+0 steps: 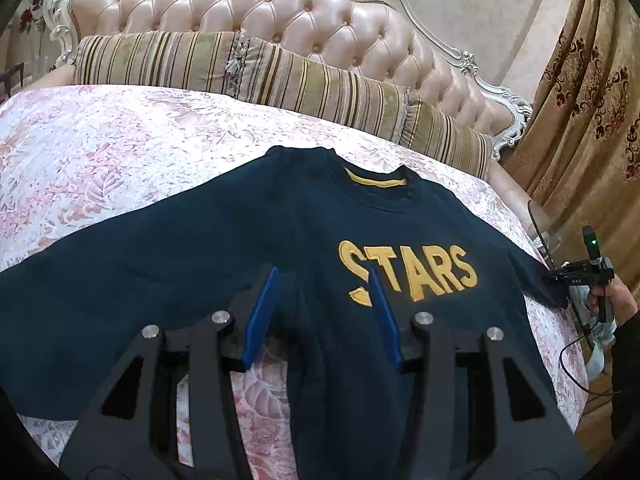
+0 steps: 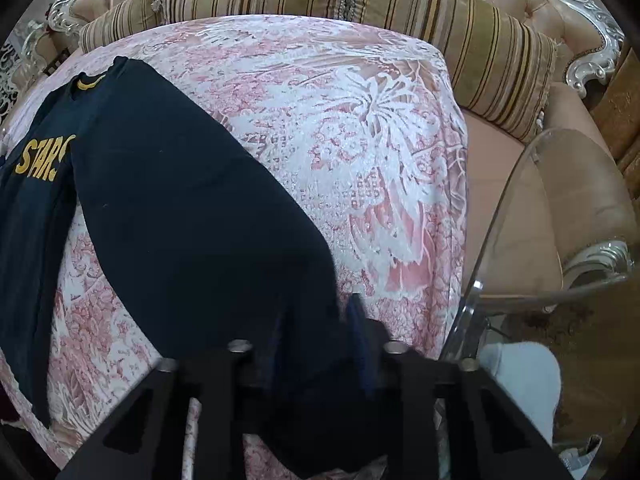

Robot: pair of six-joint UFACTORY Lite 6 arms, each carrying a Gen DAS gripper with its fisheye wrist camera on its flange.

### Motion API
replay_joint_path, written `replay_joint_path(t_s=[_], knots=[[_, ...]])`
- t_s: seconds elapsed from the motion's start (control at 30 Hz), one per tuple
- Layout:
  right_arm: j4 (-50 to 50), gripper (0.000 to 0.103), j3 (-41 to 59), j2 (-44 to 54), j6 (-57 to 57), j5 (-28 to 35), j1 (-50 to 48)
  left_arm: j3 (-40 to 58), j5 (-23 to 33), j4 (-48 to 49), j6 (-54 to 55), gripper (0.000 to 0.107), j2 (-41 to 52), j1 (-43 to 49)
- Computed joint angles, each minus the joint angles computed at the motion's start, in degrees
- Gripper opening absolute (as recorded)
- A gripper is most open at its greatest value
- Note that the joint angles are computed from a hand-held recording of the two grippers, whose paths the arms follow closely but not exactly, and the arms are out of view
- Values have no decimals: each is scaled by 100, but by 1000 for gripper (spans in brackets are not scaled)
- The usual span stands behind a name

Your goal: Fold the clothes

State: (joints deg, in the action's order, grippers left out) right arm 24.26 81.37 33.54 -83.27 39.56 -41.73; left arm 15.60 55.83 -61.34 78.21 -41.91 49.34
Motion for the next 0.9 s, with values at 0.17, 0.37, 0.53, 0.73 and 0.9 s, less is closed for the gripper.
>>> replay_joint_path(t_s=[0.17, 0.37, 0.53, 0.73, 0.9], knots=[[422, 14, -510, -737, -167, -635, 16, 62, 111, -21, 113, 51, 65, 113], [274, 14, -947, -937, -85, -1585, 369, 246, 270, -3, 246, 51, 296, 443], [1207, 30, -1016, -741, -978, -2168, 428, 752, 1188, 376, 589, 51, 631, 1924], [3690, 69, -1968, -2060, -3151, -1482, -54, 2247, 1529, 1077, 1492, 50, 2552, 4485], [3717, 81, -3146, -3331, -3287, 526, -821, 4515, 1507, 1370, 886, 50, 5112, 5679]])
